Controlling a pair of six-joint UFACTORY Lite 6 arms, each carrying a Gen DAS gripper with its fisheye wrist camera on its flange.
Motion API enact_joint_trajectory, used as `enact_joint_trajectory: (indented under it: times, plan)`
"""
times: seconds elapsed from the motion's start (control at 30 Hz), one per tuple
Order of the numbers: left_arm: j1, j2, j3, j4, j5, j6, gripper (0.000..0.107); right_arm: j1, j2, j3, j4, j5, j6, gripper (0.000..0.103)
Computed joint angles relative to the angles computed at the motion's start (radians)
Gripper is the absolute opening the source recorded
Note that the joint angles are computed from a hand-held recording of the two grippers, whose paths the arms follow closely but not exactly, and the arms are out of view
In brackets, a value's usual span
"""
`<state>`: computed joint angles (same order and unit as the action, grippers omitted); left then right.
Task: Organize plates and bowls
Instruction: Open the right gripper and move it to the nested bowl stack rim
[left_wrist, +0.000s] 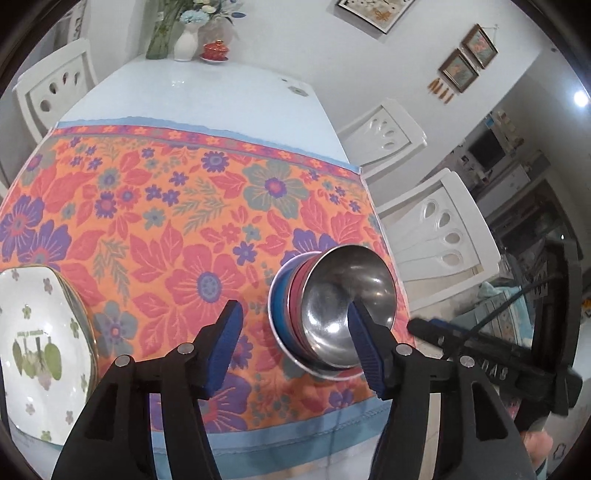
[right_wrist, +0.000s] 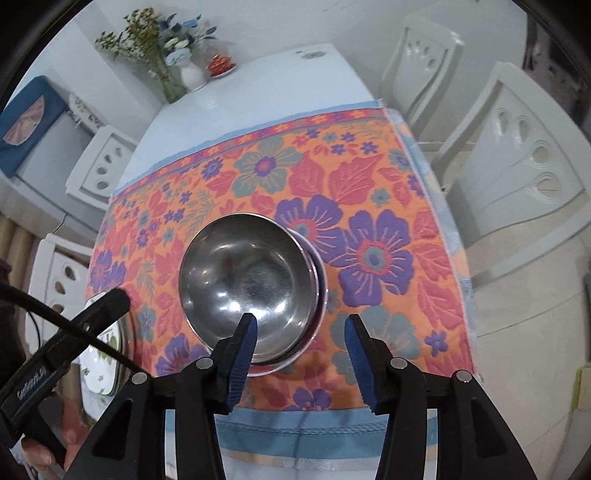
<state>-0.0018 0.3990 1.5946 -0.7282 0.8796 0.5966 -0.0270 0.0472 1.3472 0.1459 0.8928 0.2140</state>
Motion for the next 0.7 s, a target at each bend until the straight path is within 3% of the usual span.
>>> enact_joint_trajectory:
  times: [0.23, 0.37, 0.7]
  plan:
    - [0.025, -0.052, -0.057, 0.042, 0.008, 0.022, 0.057, -0.007, 0.29, 0.269, 0.056, -0.048, -0.101, 0.047]
    - [0.047, -0.077, -0.097, 0.057, 0.001, 0.034, 0.057, 0.008, 0.453, 0.436, 0.006, 0.024, -0.064, 0.047]
    - [0.018, 0.014, -0.033, 0.073, -0.009, -0.046, 0.057, 0.013, 0.61, 0.555, 0.009, 0.069, -0.1, 0.048]
